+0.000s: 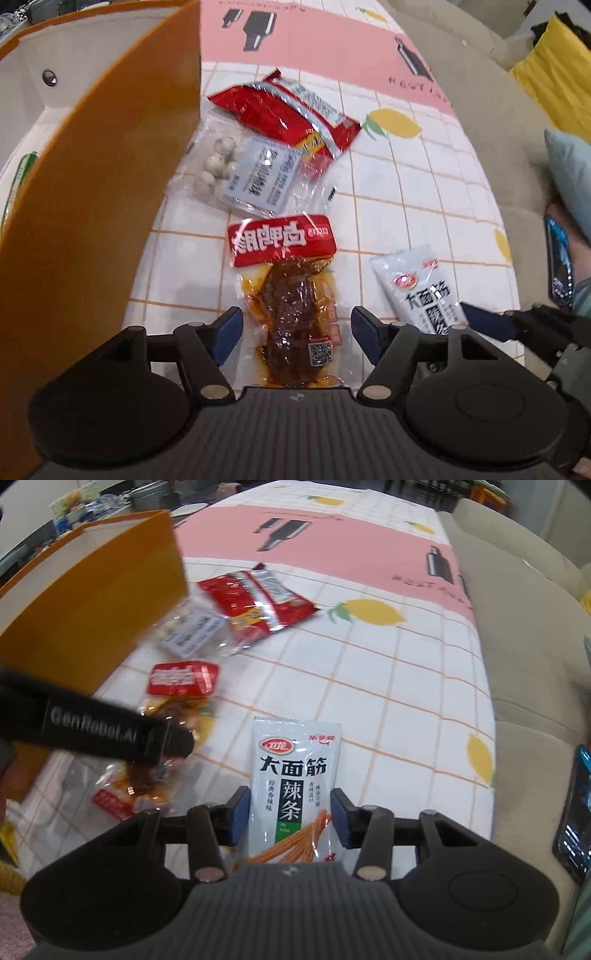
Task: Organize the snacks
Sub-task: 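Grasp the red-labelled meat packet with left tool while right tool grasps the white spicy-stick bag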
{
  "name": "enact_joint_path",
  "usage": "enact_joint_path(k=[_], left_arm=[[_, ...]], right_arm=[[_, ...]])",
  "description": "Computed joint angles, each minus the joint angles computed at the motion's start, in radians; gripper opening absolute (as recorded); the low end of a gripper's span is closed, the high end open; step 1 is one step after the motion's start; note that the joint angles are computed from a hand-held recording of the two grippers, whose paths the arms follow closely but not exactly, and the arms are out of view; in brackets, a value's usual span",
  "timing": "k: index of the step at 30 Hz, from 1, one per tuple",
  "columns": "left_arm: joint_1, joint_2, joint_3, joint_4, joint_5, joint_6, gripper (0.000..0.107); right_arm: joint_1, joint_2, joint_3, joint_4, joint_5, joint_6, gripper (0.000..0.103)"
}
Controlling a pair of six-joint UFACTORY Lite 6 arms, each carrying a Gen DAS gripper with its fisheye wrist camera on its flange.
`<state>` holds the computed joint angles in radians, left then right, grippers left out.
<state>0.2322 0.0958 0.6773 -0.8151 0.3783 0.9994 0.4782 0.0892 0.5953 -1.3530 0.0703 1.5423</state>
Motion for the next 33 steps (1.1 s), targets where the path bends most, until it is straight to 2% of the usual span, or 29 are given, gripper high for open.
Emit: enact_joint_path(k=[5,7,8,12,14,19,22,26,29,33], left_arm=[[-0.126,-0.01,-0.042,0.092,-0.156,-0.1,0.087],[-0.164,-0.022,-0.071,0.126,-0.213,-0.105,0.081],[-0.173,-0.032,-0.09,0.088,-0.241,-0.06,0.079],[-0.144,-0.036,-0.094,-0.077,-0.228,0.144,0.071],[-0.132,-0.047,-0.104,-0.141,-0.228,0.217,0.061],[-0.079,-0.055,-0.102,-0.208,-0.175,0.309,0.055],[-0.014,-0.036,-0.066,-0.176,-0.074,0.273,0.055],[0.022,-0.099,-0.077,-0.148,-0.026,0.261,0.055],[0.062,-0.142,-0.057,-0.091,0.052,0.197,0.055],[0.115,-0.226,-0.033,-0.046,0.161,0.153,0.055]], right_arm=[[-0.012,0.023,0.023,0.088,0.0,-0.091,0.045],[-0.005,0.044,0.038,0.096,0.009,-0.104,0.045],[0.002,0.048,0.043,0.098,0.014,-0.102,0.045],[0.017,0.05,0.045,0.05,0.025,-0.06,0.046],[0.017,0.051,0.046,0.044,0.023,-0.052,0.046],[0.02,0.05,0.046,0.019,0.023,-0.024,0.046],[0.019,0.043,0.039,0.004,0.019,-0.004,0.046],[0.011,0.029,0.031,0.03,0.015,-0.024,0.046],[0.005,-0.009,0.015,0.043,0.011,-0.028,0.046],[-0.003,-0.092,-0.011,0.309,-0.003,-0.257,0.045]])
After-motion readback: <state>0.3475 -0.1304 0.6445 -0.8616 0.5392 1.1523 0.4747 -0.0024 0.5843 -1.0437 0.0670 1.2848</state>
